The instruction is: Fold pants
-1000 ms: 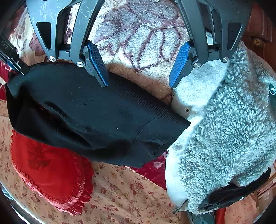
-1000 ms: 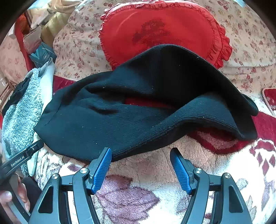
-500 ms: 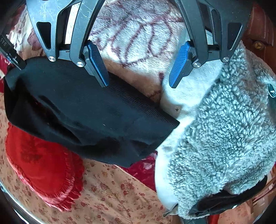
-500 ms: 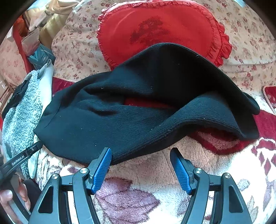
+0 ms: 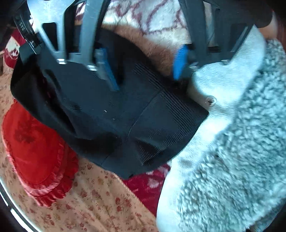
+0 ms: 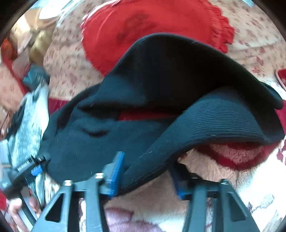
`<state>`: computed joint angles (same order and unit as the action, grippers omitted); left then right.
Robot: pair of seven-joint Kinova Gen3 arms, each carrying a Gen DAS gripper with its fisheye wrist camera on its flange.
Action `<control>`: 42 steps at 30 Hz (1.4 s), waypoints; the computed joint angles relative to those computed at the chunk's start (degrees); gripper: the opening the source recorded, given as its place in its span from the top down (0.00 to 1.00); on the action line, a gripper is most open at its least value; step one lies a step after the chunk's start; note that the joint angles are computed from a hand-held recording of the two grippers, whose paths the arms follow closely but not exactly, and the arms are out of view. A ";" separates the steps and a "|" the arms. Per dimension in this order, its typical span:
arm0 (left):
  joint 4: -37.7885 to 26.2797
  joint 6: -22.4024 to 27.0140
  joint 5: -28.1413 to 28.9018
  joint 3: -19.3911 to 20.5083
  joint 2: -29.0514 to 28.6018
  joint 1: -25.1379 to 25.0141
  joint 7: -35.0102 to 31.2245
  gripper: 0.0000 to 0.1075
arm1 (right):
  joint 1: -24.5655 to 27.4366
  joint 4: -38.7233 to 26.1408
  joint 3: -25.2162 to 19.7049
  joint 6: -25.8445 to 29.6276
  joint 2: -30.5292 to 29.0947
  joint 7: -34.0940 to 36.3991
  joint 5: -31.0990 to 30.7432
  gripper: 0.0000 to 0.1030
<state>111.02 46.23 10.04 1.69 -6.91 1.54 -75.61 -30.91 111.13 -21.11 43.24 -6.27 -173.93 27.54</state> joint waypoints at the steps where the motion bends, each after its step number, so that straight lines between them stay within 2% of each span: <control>1: 0.11 -0.46 -1.14 1.13 -0.08 -0.63 1.04 0.66 | -0.73 0.30 0.32 -0.04 -0.02 -1.17 1.48 0.73; 3: 0.11 -0.28 -0.68 0.19 -0.75 0.48 0.31 0.84 | -3.07 -0.18 1.71 1.54 0.41 -0.72 2.93 0.80; 4: 0.08 0.17 0.82 -1.11 -1.10 1.13 -1.39 0.89 | -2.66 -0.22 1.28 1.65 0.12 0.22 2.44 0.86; 7: 0.18 1.54 1.07 -0.57 -3.35 0.29 -1.67 0.91 | -0.75 -0.18 -0.11 1.38 -1.39 2.76 0.23 0.94; 10: 0.41 3.00 2.51 -1.99 -6.71 0.53 -4.13 0.91 | -0.37 0.26 -1.61 1.33 -3.74 3.42 -0.68 0.95; 14: 1.22 5.92 1.71 -4.05 -12.13 0.20 -6.57 0.92 | -0.72 -0.86 -6.37 4.41 -6.73 4.13 -1.17 0.95; 18: 3.03 7.63 -0.42 -3.39 -12.23 -2.12 -6.38 0.92 | -0.62 -0.56 -9.81 4.43 -6.43 5.37 -3.63 0.95; 20: 3.98 8.58 -0.28 -3.77 -11.99 -2.35 -6.54 0.92 | -1.39 -0.07 -9.24 4.53 -4.81 6.44 -5.77 0.95; 23: 4.40 8.35 -1.55 -2.48 -13.04 -2.59 -6.32 0.92 | -4.05 2.64 -3.76 0.54 -5.19 8.93 -12.24 0.87; 24: 3.98 8.85 -1.95 -2.06 -13.40 -2.60 -5.98 0.92 | -3.74 3.12 -3.55 0.47 -6.57 9.45 -13.11 0.78; 25: 3.78 9.49 -2.15 -2.18 -14.02 -2.55 -6.01 0.92 | -2.52 3.31 -4.40 1.33 -7.86 9.65 -13.17 0.70; 28: 2.43 10.96 -4.04 -0.73 -15.83 -3.10 -4.24 0.91 | 0.34 3.20 -5.62 6.70 -12.18 10.20 -14.43 0.60; 29: 2.15 11.69 -4.69 -0.33 -16.66 -3.28 -3.53 0.91 | 1.20 3.32 -5.45 8.02 -13.64 10.36 -15.42 0.59; 32: 0.81 13.50 -5.29 -0.73 -18.00 -2.43 -2.65 0.79 | 5.48 3.77 -5.86 13.08 -17.32 9.34 -16.49 0.59; 35: 0.53 12.94 -5.97 0.39 -18.10 -2.57 -2.78 0.78 | 10.21 5.01 -4.31 15.60 -19.85 9.84 -17.71 0.59; 39: -0.44 13.41 -4.84 1.41 -16.06 -0.89 -2.55 0.78 | 13.63 6.59 0.45 12.49 -18.42 12.91 -19.43 0.58; 42: -0.80 13.89 -4.75 3.06 -14.60 0.18 -1.49 0.78 | 16.31 9.00 2.32 5.86 -18.10 12.92 -20.20 0.58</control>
